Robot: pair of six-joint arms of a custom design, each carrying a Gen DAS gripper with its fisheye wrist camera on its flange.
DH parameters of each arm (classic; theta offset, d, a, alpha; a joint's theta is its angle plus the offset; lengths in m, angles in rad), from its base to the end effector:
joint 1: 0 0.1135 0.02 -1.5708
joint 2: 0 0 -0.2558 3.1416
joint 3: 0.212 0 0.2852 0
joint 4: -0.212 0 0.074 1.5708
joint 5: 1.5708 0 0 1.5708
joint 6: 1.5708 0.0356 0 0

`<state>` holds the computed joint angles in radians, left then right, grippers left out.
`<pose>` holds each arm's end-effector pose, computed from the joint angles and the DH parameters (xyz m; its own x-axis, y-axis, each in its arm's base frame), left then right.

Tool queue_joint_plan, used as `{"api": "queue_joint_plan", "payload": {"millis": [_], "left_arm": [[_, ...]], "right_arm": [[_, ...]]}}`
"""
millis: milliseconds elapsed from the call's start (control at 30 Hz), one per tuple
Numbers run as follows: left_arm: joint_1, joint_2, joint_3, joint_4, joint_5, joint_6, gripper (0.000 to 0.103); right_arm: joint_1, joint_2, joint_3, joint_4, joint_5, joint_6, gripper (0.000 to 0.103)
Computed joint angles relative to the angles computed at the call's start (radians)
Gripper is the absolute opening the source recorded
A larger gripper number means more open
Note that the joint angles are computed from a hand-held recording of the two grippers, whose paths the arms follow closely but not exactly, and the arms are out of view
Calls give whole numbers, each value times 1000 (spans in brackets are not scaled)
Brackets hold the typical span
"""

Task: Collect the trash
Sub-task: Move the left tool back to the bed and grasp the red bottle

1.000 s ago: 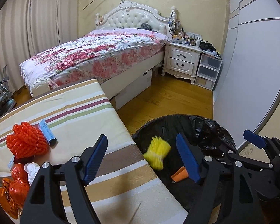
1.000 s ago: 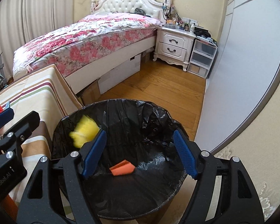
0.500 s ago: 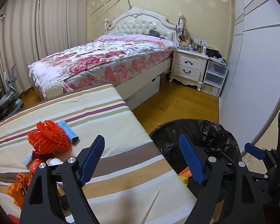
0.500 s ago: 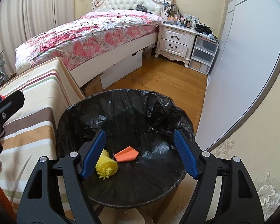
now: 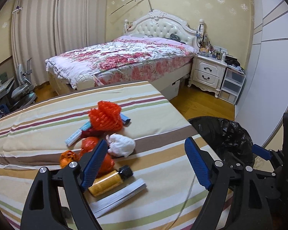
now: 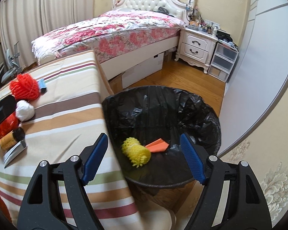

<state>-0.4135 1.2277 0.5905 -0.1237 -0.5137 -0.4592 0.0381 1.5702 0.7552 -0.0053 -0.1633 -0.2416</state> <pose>0.2541 -0.0924 0.1643 -0.5767 -0.1685 -0.7994 -0.2583 0.9659 -0.0172 0.3287 0.0183 0.1277 -0.6741 -0.2619 -0.6906 -0.3189 0.9466 -0.0477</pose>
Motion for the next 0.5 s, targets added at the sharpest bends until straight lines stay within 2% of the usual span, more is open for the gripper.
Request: {"api": "queue_joint_plan", "payload": {"millis": [200, 500], "left_arm": [[35, -237, -129, -141, -31, -41, 80], [145, -577, -282, -390, -11, -93, 82]], "right_arm": [[78, -81, -68, -20, 6, -6, 76], [211, -175, -144, -50, 24, 0, 76]]}}
